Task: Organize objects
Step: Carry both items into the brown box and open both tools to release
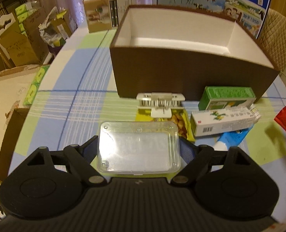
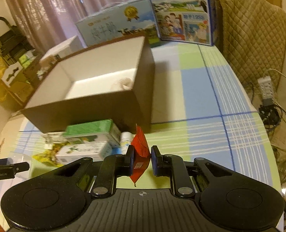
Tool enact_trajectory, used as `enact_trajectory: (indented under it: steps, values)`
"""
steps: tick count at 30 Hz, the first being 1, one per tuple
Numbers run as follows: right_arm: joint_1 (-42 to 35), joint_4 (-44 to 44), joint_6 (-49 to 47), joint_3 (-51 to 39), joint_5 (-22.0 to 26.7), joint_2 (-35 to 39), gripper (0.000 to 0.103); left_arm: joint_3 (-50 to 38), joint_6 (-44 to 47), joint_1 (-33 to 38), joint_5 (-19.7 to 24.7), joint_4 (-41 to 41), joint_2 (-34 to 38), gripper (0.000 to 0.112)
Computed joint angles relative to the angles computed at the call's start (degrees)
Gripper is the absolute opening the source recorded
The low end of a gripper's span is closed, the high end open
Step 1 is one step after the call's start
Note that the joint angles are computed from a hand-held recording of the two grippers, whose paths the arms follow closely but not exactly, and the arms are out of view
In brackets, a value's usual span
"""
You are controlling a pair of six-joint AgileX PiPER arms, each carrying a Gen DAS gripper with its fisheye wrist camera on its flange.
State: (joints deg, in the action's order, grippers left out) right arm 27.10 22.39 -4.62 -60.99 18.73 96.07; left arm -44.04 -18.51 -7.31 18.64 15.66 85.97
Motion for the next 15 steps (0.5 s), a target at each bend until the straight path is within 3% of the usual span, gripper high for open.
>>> enact_trajectory:
  steps: [9,15]
  values:
    - [1.17,7.61,-8.17,-6.29,2.43,-0.6,0.014,-6.2,3.68,-0.22,2.57,-2.66,-1.24,0.083]
    - [1.7,11.79,-11.6,-14.65,4.07,3.09,0.014,-13.64,4.17,-0.78,3.36,-2.41,2.76,0.083]
